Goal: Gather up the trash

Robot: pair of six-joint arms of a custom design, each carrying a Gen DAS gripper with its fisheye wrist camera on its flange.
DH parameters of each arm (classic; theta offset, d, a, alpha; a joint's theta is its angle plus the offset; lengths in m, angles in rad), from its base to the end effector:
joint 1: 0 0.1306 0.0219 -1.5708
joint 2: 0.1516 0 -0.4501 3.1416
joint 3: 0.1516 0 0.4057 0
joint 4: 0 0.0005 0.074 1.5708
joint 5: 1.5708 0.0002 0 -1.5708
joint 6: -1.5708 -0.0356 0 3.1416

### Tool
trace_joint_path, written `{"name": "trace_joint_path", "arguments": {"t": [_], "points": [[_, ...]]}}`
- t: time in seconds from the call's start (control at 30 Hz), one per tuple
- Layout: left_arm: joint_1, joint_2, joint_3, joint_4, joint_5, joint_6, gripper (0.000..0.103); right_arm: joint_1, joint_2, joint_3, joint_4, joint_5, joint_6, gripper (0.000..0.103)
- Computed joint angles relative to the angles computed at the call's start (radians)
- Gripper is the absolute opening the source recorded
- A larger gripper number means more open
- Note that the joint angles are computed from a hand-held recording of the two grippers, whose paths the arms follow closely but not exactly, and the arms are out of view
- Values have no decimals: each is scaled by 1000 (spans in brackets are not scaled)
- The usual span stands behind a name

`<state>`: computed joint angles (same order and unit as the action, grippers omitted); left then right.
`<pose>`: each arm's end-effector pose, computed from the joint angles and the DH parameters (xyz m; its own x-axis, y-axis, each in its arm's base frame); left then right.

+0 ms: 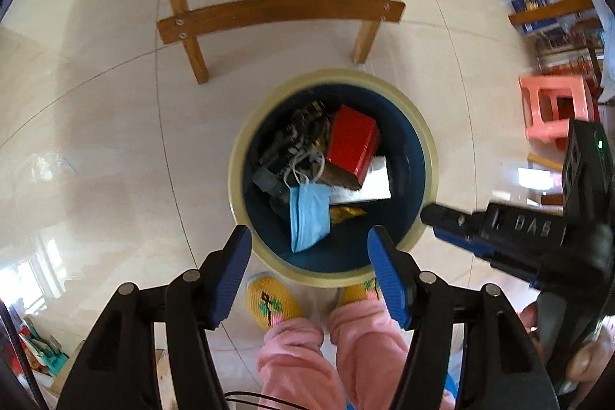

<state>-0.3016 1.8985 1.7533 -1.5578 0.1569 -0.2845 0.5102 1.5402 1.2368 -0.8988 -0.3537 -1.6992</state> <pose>0.5867 -0.1889 0.3631 -0.8316 0.5491 0.0830 0.5284 0.8284 -0.1857 0.4322 0.2554 0.3559 -0.4581 0.8098 0.3666 0.8799 0.3548 0.3160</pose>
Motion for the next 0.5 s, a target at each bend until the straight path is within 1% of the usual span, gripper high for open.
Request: {"name": "trace_joint_path", "arguments": {"t": [0.13,0.27,0.43,0.5], "points": [[9,-8,-9,27,-1,12,61,12,2,8,-15,11,21,28],[14,-21,-10,33,6,18,61,24,-2,28,-40,27,37,28],[19,-45,9,11,28,25,61,37,-11,87,-112,55,84,28],[23,-56,31,-11,44,33,61,41,-18,113,-144,66,98,28]]}}
